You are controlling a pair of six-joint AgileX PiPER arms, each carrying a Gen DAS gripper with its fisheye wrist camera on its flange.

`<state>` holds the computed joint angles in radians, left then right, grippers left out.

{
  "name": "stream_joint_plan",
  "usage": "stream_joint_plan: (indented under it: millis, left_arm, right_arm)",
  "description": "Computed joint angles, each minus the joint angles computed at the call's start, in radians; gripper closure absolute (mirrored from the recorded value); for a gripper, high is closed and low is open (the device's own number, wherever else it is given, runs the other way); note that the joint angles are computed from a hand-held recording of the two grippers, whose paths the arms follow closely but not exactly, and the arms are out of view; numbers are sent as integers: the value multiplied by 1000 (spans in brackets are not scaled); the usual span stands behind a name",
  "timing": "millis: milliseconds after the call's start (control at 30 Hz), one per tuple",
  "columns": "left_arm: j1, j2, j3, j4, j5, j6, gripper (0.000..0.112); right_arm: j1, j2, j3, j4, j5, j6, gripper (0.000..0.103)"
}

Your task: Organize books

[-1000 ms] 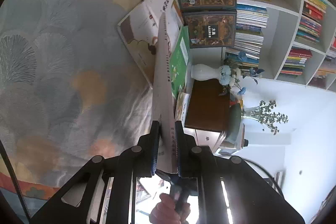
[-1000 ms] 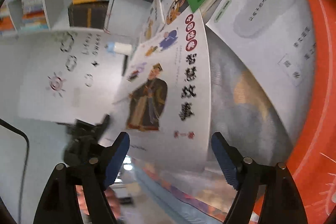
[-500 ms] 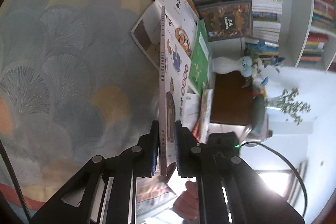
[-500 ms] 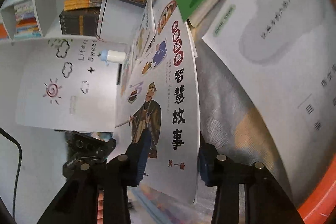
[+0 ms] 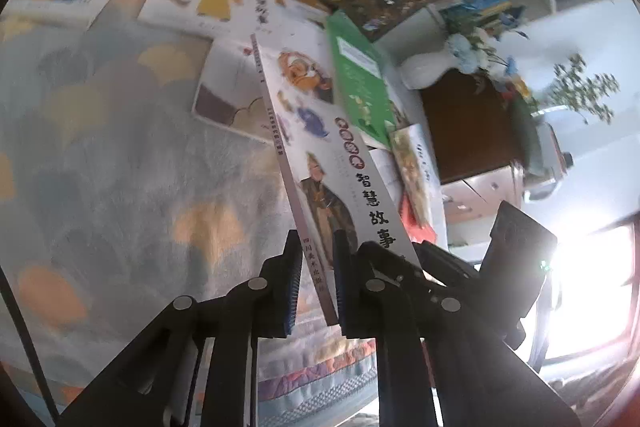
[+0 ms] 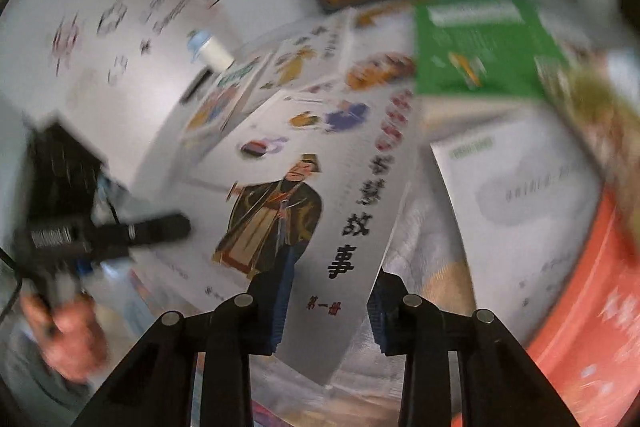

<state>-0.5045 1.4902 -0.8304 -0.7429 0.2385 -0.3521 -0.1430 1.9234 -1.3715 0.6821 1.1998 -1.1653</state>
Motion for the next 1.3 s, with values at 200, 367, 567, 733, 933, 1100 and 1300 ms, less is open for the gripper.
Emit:
stream_joint_plan:
  millis: [200,367,567,733,933,1100,1300]
  left_arm:
    - [112,-60,22,-235,116,314,96]
    - [225,-163,46,-287,196,448,95]
    - [442,-304,88,-282,318,554,95]
    - [772,-336,78,-319,524,752,95]
    - [1071,-207,4,-363,695,994,95]
    - [1180,-23,-65,-418,740,1153,95]
    - [1228,182,-138,-452,753,1263,95]
  right_arm:
    - [30,-93,72,-3,-44,-38,70]
    - [105,-194,110,11,-99,21,69]
    - [277,-225,45,24,-175,151,69]
    - [476,-150,-77,22,-273,277,69]
    - [649,36,-329,-40,-325,453,68]
    - [744,222,-606,-159,-296,629,68]
    - [799,497,-1019,-299,-160,810,68]
